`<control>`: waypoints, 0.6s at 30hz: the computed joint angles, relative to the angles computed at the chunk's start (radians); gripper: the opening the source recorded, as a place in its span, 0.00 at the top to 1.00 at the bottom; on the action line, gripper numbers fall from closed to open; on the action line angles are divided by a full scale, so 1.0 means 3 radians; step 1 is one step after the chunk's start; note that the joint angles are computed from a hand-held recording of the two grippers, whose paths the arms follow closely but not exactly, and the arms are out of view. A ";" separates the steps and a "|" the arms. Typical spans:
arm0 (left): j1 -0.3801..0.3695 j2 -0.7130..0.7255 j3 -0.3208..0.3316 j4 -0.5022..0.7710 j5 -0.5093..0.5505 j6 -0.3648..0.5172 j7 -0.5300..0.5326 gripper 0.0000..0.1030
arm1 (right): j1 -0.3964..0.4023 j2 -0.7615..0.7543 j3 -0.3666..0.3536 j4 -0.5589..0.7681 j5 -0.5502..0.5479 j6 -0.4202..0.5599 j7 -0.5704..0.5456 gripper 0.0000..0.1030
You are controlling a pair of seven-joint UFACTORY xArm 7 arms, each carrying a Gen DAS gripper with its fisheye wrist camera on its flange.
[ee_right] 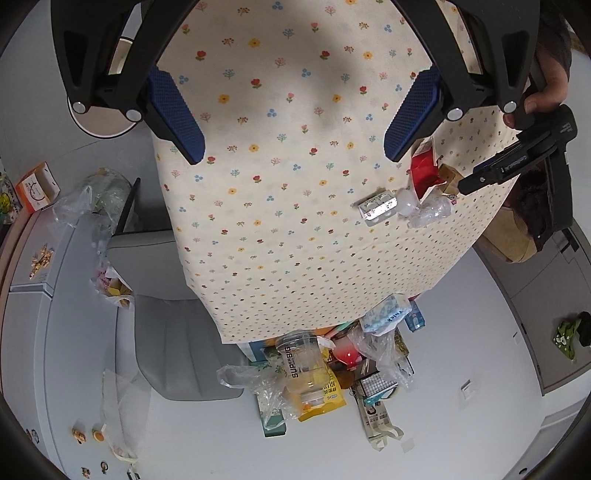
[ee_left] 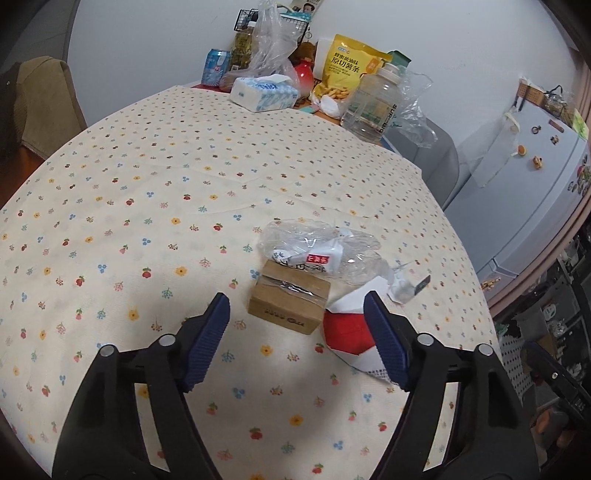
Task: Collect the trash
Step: 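Close the left tool on the small brown cardboard box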
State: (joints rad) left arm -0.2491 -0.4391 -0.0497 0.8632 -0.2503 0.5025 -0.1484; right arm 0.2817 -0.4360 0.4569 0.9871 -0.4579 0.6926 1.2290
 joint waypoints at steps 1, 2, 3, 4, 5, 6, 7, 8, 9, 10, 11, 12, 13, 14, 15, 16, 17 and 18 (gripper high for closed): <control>-0.0004 0.0037 0.0003 0.0022 -0.0003 0.0003 0.0002 0.31 | 0.0003 0.0024 -0.0006 0.0014 -0.0002 -0.0010 -0.0021 0.08; -0.0005 0.0060 0.0004 0.0031 -0.0005 -0.0003 0.0006 0.31 | 0.0001 0.0053 -0.0004 0.0034 -0.0009 -0.0013 -0.0030 0.08; 0.0001 0.0083 -0.0002 0.0042 0.0003 -0.0008 0.0002 0.32 | 0.0005 0.0084 -0.0012 0.0054 -0.0012 -0.0018 -0.0049 0.08; 0.0010 0.0107 -0.0015 0.0055 0.0021 -0.0011 -0.0007 0.33 | 0.0008 0.0115 -0.0018 0.0077 -0.0018 -0.0022 -0.0061 0.08; 0.0023 0.0135 -0.0031 0.0070 0.0045 -0.0008 -0.0026 0.34 | 0.0014 0.0134 -0.0024 0.0091 -0.0024 -0.0024 -0.0067 0.08; 0.0024 0.0160 -0.0035 0.0083 0.0052 -0.0003 -0.0031 0.36 | 0.0019 0.0167 -0.0032 0.0116 -0.0032 -0.0031 -0.0079 0.08; 0.0020 0.0184 -0.0038 0.0099 0.0051 0.0005 -0.0035 0.38 | 0.0023 0.0193 -0.0035 0.0132 -0.0045 -0.0037 -0.0078 0.08; 0.0012 0.0208 -0.0039 0.0112 0.0047 0.0008 -0.0031 0.38 | 0.0028 0.0225 -0.0042 0.0156 -0.0058 -0.0044 -0.0085 0.08; 0.0029 0.0226 -0.0060 0.0121 0.0079 0.0010 -0.0055 0.39 | 0.0035 0.0260 -0.0049 0.0184 -0.0072 -0.0048 -0.0094 0.08; 0.0049 0.0239 -0.0081 0.0125 0.0113 0.0015 -0.0092 0.42 | 0.0044 0.0303 -0.0056 0.0220 -0.0087 -0.0046 -0.0106 0.08; 0.0065 0.0251 -0.0091 0.0126 0.0132 0.0018 -0.0129 0.44 | 0.0056 0.0347 -0.0065 0.0255 -0.0104 -0.0048 -0.0121 0.08; 0.0069 0.0246 -0.0089 0.0120 0.0141 0.0009 -0.0140 0.48 | 0.0071 0.0387 -0.0074 0.0287 -0.0121 -0.0048 -0.0133 0.08; 0.0042 0.0242 -0.0053 0.0118 0.0096 0.0012 -0.0104 0.48 | 0.0088 0.0457 -0.0085 0.0341 -0.0138 -0.0056 -0.0159 0.08; 0.0032 0.0236 -0.0036 0.0120 0.0074 0.0021 -0.0084 0.48 | 0.0111 0.0515 -0.0100 0.0387 -0.0152 -0.0060 -0.0179 0.08; 0.0042 0.0219 -0.0033 0.0112 0.0079 0.0030 -0.0086 0.48 | 0.0136 0.0580 -0.0113 0.0440 -0.0172 -0.0060 -0.0198 0.08; 0.0054 0.0186 -0.0030 0.0092 0.0085 0.0028 -0.0092 0.48 | 0.0165 0.0665 -0.0128 0.0509 -0.0195 -0.0063 -0.0229 0.08; 0.0064 0.0149 -0.0020 0.0070 0.0083 0.0028 -0.0093 0.48 | 0.0200 0.0745 -0.0146 0.0577 -0.0219 -0.0060 -0.0256 0.08; 0.0072 0.0120 -0.0010 0.0057 0.0081 0.0034 -0.0095 0.48 | 0.0239 0.0843 -0.0164 0.0664 -0.0252 -0.0055 -0.0293 0.08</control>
